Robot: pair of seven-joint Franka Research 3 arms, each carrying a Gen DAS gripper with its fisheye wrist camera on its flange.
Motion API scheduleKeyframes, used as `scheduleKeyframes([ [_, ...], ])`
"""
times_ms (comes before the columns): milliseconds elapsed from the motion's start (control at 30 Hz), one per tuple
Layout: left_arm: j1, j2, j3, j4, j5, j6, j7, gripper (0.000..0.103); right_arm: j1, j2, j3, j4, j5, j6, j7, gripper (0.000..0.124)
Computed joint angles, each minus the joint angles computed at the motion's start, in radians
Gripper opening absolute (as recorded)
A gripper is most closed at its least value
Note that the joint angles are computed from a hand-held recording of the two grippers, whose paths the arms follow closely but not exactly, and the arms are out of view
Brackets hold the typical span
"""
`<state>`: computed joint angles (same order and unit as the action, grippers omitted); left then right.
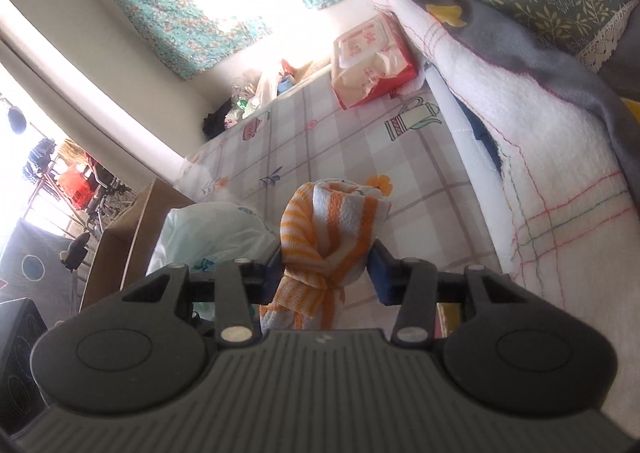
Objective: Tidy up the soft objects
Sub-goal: 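Carry the striped towel with the right gripper over the box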
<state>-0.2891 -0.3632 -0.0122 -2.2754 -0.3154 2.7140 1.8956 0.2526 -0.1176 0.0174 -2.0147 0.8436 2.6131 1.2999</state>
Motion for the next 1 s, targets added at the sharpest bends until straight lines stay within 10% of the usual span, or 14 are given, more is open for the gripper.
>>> scheduleKeyframes([
  [267, 0.039, -0.265, 0.076, -0.162, 0.062, 0.049, -0.032, 0.037, 0.103, -0.068, 0.032, 0.053, 0.094, 0.023, -0.104, 0.042],
  [533, 0.228, -0.446, 0.163, -0.226, 0.213, -0.116, -0.119, 0.037, 0.213, 0.082, 0.121, 0.244, 0.151, -0.024, -0.12, 0.042],
  [1000, 0.382, -0.374, 0.312, -0.164, 0.167, -0.427, -0.038, 0.038, 0.349, 0.333, 0.211, 0.471, -0.299, -0.102, 0.197, 0.041],
])
